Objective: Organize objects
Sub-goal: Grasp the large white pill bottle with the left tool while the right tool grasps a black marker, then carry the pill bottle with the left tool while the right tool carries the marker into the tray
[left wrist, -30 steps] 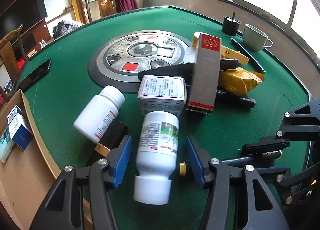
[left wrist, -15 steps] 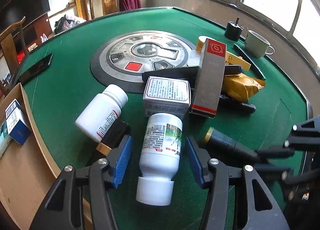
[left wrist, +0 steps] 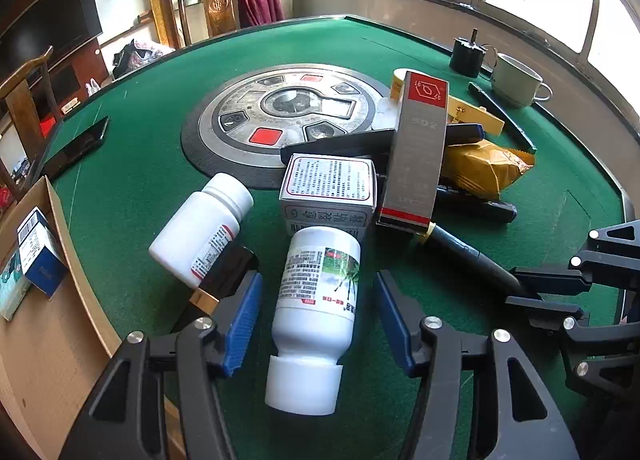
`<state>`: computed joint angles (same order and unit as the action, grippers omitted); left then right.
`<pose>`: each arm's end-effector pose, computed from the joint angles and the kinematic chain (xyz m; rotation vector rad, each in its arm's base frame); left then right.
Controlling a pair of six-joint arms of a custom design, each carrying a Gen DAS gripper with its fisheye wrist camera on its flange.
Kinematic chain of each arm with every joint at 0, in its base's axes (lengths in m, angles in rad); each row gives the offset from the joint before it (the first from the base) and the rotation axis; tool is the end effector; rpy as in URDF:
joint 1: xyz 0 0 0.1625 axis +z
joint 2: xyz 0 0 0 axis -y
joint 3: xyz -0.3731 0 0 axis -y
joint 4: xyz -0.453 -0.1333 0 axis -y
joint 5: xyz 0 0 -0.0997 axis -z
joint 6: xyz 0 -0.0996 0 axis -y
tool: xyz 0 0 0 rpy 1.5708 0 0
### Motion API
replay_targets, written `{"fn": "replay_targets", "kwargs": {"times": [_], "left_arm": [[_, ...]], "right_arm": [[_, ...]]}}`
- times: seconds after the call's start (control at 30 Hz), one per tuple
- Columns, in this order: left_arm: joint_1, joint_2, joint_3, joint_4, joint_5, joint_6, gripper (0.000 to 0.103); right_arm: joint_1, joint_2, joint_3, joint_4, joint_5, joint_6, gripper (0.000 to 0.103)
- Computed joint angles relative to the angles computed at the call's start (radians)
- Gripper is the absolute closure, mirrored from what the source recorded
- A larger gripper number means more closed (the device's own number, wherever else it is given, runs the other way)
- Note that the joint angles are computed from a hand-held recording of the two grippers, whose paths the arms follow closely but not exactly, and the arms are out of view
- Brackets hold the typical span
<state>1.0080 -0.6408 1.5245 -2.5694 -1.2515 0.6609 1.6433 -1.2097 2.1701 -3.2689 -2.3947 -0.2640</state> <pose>-0.2323 -0.6767 -0.0472 1.5950 2.3185 -0.1394 0.0971 -0.5051 0.1573 0.0020 -2.1894 0.7405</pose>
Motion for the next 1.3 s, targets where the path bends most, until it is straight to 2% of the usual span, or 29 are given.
{"fn": "replay_targets", "kwargs": {"times": [0.17, 0.23, 0.27, 0.3, 0.37, 0.5, 0.8, 1.17, 1.3], "left_arm": [[-0.002, -0.001, 0.008, -0.014, 0.005, 0.009, 0.035], [-0.001, -0.003, 0.009, -0.01, 0.005, -0.004, 0.036], [-0.001, -0.006, 0.013, -0.013, 0.005, -0.011, 0.04], [-0.001, -0.012, 0.02, -0.01, -0.007, -0.007, 0.054], [-0.008, -0.025, 0.037, 0.0, -0.021, 0.008, 0.069], [-0.013, -0.031, 0.051, -0.007, -0.019, 0.012, 0.069], [0.009, -0.031, 0.007, 0.055, -0.074, -0.045, 0.069], [0.03, -0.056, -0.018, 0.029, -0.151, -0.103, 0.069], [0.039, -0.063, -0.031, 0.02, -0.166, -0.126, 0.069]], "right_arm": [[-0.003, 0.016, 0.001, -0.063, 0.011, -0.028, 0.087], [0.002, 0.014, -0.009, -0.023, -0.006, -0.013, 0.087], [0.0, 0.002, -0.01, 0.009, 0.001, 0.019, 0.087], [-0.005, -0.007, -0.009, 0.021, 0.015, 0.036, 0.087], [-0.006, -0.004, -0.007, 0.008, 0.014, 0.019, 0.088], [-0.025, -0.04, 0.015, 0.012, 0.079, 0.065, 0.089], [-0.033, -0.056, 0.028, -0.057, 0.15, 0.078, 0.089], [-0.018, -0.046, 0.012, -0.102, 0.206, 0.071, 0.089], [0.003, -0.019, -0.019, -0.117, 0.203, 0.052, 0.089]]}}
